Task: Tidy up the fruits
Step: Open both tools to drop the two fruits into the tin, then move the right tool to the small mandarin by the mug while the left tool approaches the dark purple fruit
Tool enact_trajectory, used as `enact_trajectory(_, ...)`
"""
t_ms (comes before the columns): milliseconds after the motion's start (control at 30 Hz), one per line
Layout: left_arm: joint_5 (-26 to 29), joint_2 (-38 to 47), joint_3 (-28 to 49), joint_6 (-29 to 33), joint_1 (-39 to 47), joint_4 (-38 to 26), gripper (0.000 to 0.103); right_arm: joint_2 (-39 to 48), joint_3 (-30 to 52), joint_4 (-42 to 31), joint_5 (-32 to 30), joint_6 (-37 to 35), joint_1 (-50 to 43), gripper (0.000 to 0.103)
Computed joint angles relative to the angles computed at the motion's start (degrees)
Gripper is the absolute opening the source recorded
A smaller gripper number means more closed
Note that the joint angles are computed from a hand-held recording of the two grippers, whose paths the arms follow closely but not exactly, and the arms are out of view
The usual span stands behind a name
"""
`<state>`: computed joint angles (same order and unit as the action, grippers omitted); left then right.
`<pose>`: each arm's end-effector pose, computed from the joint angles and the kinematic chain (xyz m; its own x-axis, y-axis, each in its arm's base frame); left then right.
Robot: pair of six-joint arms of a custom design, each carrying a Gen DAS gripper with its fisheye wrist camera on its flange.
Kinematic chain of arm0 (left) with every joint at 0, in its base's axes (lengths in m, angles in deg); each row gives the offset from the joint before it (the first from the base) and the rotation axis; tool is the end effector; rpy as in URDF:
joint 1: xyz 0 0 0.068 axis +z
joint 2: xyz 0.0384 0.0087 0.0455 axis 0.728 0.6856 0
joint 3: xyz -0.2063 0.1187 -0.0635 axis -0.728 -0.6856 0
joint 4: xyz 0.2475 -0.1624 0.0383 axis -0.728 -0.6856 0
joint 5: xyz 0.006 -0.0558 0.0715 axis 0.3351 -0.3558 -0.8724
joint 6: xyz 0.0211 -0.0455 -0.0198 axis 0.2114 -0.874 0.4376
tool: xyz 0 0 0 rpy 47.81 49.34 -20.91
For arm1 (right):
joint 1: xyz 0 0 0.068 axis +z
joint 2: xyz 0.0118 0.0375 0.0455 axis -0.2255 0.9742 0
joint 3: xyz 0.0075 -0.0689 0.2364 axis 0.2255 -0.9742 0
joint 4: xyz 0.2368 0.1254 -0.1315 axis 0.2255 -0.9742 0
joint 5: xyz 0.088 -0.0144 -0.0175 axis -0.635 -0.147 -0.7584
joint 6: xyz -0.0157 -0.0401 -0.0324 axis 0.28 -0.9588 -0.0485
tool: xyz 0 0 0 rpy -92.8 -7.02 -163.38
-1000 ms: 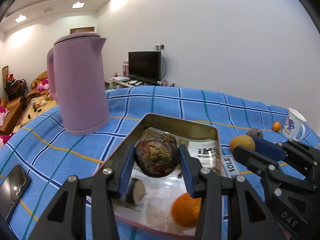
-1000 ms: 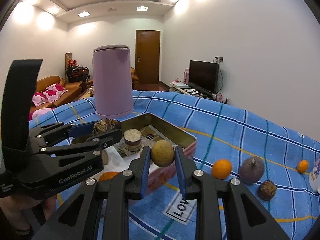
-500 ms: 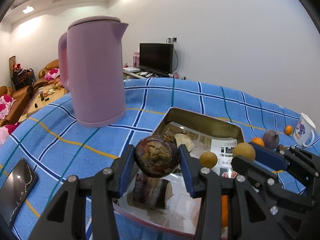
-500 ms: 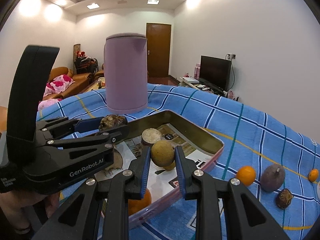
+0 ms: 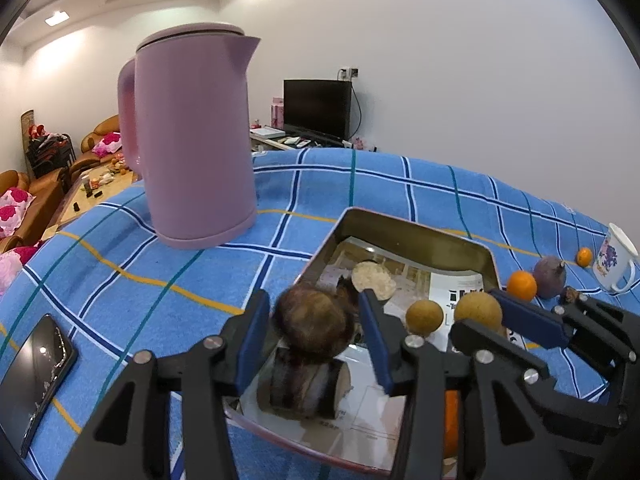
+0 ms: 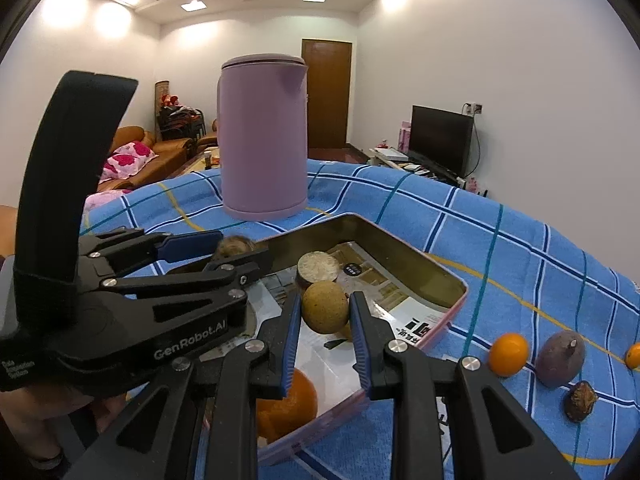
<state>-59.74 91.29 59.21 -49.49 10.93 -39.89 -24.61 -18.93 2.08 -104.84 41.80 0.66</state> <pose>0.2565 -0.1608 0.1519 -0.5548 -0.1311 -0.8216 -0.1452 0.9876 -0.0595 0.2646 0.0764 0.1613 -0.3869 -0.3399 -0.8572 -0.6082 0.7928 -0.0399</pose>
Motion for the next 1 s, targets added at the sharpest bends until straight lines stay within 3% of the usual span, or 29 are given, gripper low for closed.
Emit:
enact_trajectory(100,-0.9,-0.8,-0.7,-0.9,-0.5,0.4,0.064,-0.8,-0.2,-0.2,-0.2,0.4,-0.8,0.034)
enact_trajectory(167,-0.5,-1.4,-1.1,-1.2,-0.7,0.9,0.065,-2.1,-0.5,-0.9,0.0,0.8,-1.5,0.04)
enact_trajectory(333,-0.2,-2.3,-0.2,-0.8,-3.0,0.6,0.065,-5.9,-0.7,-5.3,-0.7,0.2,-4.5,0.04)
enact_trajectory(433,0.4,-2.6,0.9,-0.2,-4.7,0.4,0.071,-8.5,-1.2,-8.3,-0.1,-2.3,-6.6,0.041)
enact_trajectory(700,-0.1,3.4,7.8,2.0,-10.9,0.6,0.074,-13.6,-1.9,-14.9,-4.6,-9.2,-18.0,0.042)
enact_trajectory(867,1.4,9.3,14.1,3.6,-13.3,0.1,0.075,-9.6,0.1,-14.2,-7.5,-12.9,-28.0,0.042)
enact_trajectory(1000,2.0,15.5,20.5,4.5,-14.7,-1.0,0.075,-2.6,3.7,-11.5,-6.1,-13.4,-34.3,0.042)
